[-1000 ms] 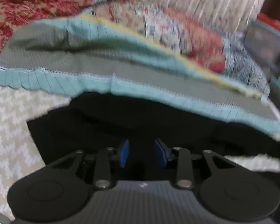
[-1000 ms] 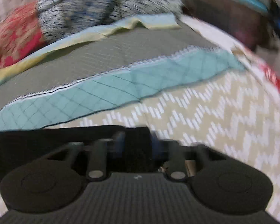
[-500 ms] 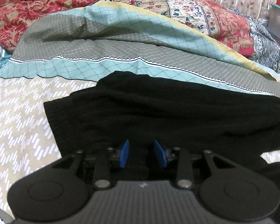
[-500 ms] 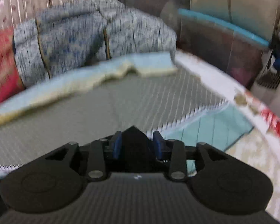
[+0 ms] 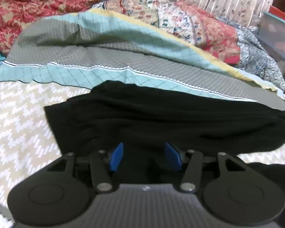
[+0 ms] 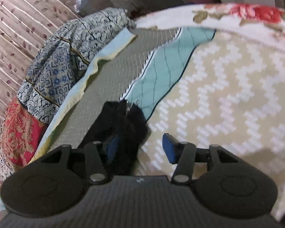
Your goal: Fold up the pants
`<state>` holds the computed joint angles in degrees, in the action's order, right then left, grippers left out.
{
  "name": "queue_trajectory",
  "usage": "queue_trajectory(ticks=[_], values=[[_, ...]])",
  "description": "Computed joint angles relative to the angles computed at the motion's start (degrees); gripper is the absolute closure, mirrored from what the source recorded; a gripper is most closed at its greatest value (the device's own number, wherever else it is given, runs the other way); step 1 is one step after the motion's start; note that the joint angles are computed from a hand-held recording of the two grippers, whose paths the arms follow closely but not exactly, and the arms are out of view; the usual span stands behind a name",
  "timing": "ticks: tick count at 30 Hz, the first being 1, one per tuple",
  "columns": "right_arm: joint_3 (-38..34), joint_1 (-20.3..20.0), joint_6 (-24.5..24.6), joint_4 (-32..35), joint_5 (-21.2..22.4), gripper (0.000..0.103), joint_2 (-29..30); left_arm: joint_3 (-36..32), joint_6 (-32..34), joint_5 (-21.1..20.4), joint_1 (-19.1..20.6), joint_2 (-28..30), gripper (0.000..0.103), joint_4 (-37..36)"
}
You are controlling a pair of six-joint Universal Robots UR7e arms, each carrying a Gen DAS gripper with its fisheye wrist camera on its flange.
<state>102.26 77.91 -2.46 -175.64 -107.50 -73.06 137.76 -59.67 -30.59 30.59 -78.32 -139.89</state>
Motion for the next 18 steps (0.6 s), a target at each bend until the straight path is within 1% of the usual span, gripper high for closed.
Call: queue_trajectory(ticks=[1, 2, 3, 4, 5, 6, 7, 8, 9, 10, 11, 12, 13, 15, 16, 17, 18], values=[[-0.4, 0.2, 0.4, 0.0, 0.6, 0.054, 0.9, 0.3, -1.8, 0.0, -1.2, -1.4, 0.053, 2.2], [-1.4, 0.5, -0.3, 0.3, 0.8, 0.066, 2.0, 0.7, -4.2, 0.1, -2.5, -3.1, 0.052, 5.0], [-2.2, 1.5, -1.2, 0.3, -1.2, 0.092, 3.2, 0.9, -7.5, 0.3, -3.9, -5.0, 0.051, 8.9], [-2.9, 3.1, -3.1, -0.7, -5.5, 0.093, 4.7, 0.9, -10.7, 0.2, -5.2, -7.0, 0.050, 13.0], [-3.7, 4.0, -5.3, -3.0, -8.8, 0.093, 6.1, 1.0, -14.0, 0.0, -6.5, -9.1, 0.050, 17.2], [-3.6, 4.9, -8.6, -7.7, -11.4, 0.094, 7.1, 0.9, -17.4, -0.1, -7.8, -11.1, 0.050, 21.5], [-4.0, 5.7, -12.6, -12.5, -14.2, 0.093, 8.3, 0.6, -20.7, -0.2, -8.8, -12.8, 0.049, 25.8], [-5.1, 6.6, -16.6, -16.0, -18.2, 0.093, 9.9, 0.2, -25.0, -0.2, -10.0, -14.5, 0.047, 31.3], [-6.0, 7.2, -18.2, -17.2, -21.4, 0.087, 10.7, -0.3, -29.4, -0.4, -11.0, -15.8, 0.046, 36.8], [-6.3, 7.2, -17.4, -16.0, -22.8, 0.070, 10.6, -0.9, -32.8, -0.8, -11.7, -16.8, 0.045, 41.0], [-5.8, 6.9, -14.2, -12.3, -22.5, 0.062, 9.3, -1.1, -35.9, -1.5, -12.5, -18.1, 0.043, 44.4], [-4.9, 6.7, -10.8, -8.8, -21.6, 0.056, 7.6, -0.9, -38.9, -2.5, -13.3, -19.8, 0.043, 47.0], [-3.7, 6.7, -9.6, -7.7, -20.4, 0.056, 5.9, -0.7, -41.2, -3.4, -13.9, -21.3, 0.040, 48.6], [-0.4, 7.5, -10.8, -9.7, -18.3, 0.056, 2.9, 0.2, -44.8, -5.1, -15.6, -24.5, 0.034, 50.8], [1.0, 8.0, -10.8, -9.0, -17.2, 0.056, 1.2, 0.8, -46.3, -6.0, -16.5, -26.1, 0.026, 51.8], [2.5, 8.2, -10.3, -7.9, -15.1, 0.056, -0.8, 1.3, -48.1, -6.8, -17.5, -27.2, 0.020, 53.0], [4.8, 8.3, -9.1, -6.4, -11.6, 0.056, -3.8, 1.8, -49.5, -7.9, -18.2, -28.1, 0.019, 53.7]])
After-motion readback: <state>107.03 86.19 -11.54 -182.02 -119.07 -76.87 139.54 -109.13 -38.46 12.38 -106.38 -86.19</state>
